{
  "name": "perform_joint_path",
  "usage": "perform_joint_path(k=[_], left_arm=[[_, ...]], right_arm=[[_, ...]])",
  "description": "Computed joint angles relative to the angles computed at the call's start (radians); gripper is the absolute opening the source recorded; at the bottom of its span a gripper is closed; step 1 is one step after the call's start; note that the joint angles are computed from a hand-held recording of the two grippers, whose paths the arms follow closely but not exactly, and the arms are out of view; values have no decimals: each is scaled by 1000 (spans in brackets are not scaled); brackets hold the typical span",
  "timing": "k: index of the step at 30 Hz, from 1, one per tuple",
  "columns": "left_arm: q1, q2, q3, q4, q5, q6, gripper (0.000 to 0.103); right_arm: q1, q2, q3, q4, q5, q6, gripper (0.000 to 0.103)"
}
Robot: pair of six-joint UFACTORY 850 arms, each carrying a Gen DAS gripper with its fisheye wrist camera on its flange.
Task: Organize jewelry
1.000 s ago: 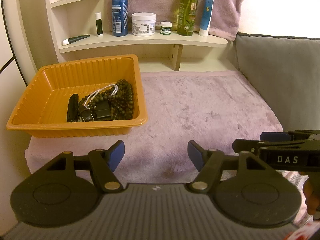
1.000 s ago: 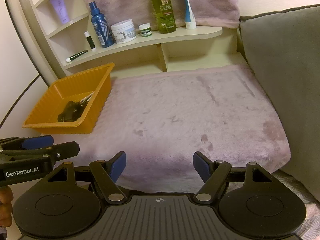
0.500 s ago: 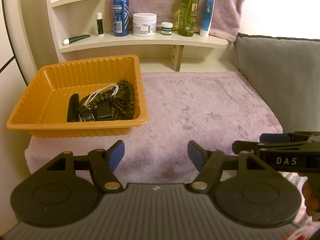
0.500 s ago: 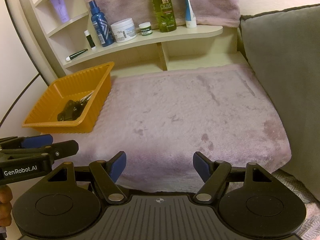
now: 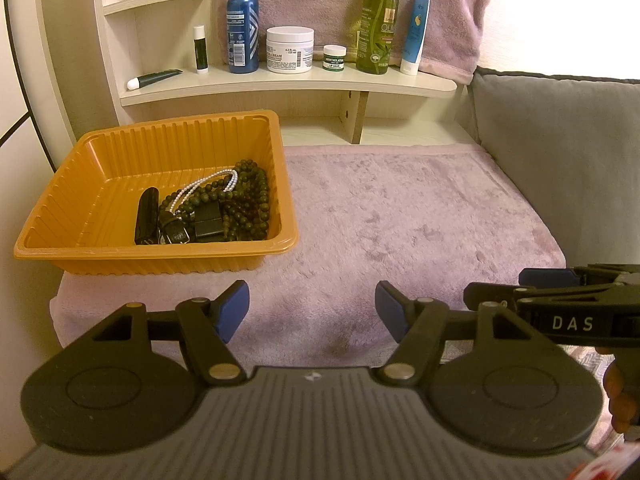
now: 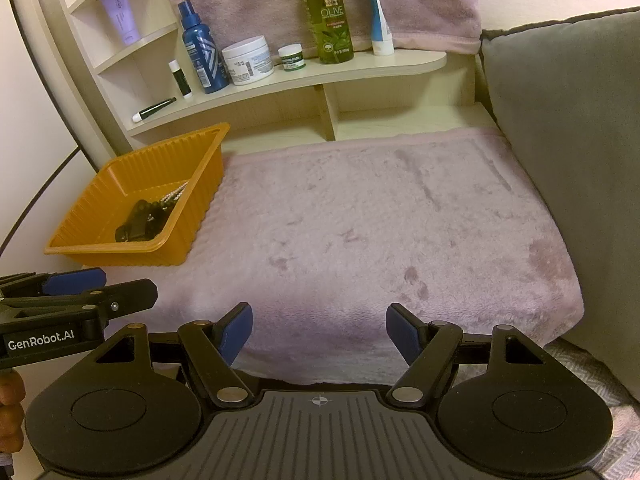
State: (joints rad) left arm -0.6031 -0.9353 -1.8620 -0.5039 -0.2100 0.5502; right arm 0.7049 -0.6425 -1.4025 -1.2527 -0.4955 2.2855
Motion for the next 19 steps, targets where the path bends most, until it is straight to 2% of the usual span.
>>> perform_joint_path(k=[19], left_arm=[[1, -6, -11, 19, -7, -19, 67]], right_arm=[[0, -4, -2, 0, 2, 0, 74]])
